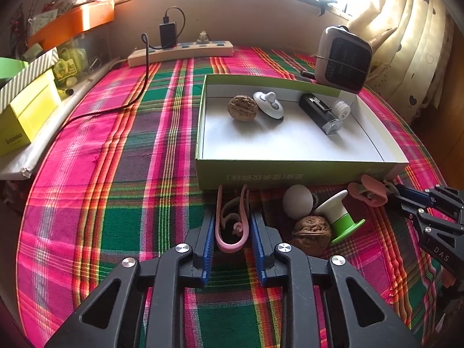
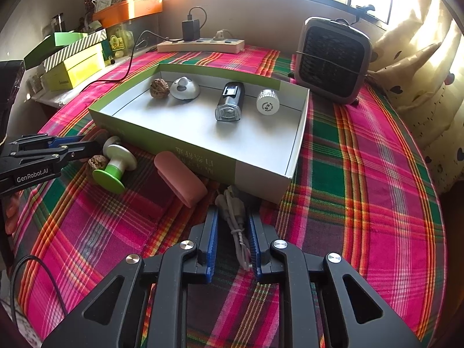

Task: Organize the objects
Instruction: 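Grasp pink plastic clip with left tool while right tool grasps white cable, then carry pink clip in left tool into the box while right tool carries cable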

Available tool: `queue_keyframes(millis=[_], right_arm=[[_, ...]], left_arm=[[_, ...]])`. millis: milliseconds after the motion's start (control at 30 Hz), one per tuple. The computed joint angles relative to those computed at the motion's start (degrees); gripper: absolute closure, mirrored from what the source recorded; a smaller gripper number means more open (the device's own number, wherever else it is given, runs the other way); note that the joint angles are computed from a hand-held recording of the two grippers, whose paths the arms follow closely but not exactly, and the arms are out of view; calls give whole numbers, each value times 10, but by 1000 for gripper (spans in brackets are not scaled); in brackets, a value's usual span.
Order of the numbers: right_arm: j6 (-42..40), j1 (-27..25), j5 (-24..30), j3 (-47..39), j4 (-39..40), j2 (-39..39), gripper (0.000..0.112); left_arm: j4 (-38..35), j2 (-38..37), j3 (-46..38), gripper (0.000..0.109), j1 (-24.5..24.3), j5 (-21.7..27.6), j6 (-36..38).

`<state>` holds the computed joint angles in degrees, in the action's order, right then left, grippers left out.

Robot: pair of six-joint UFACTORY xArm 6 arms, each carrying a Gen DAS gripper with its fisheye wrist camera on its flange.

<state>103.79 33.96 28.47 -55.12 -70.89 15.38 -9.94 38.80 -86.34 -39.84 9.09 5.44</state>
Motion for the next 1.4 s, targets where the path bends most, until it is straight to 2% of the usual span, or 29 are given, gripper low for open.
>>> queue_keyframes(millis=[300, 833, 1033, 1400], right_arm=[[21, 3, 1, 4, -6, -5, 93], [120, 8, -1, 28, -57, -42, 94], [142, 12, 19, 31, -70, -64, 94], [104, -3, 40, -9, -52, -55, 94]], left_arm=[[-14, -3, 2, 87, 0, 2, 9], [-133, -44, 36, 87, -15, -36, 106], [-179, -40, 7, 87, -17, -20, 148], [-148, 1, -73, 87, -15, 10, 128]])
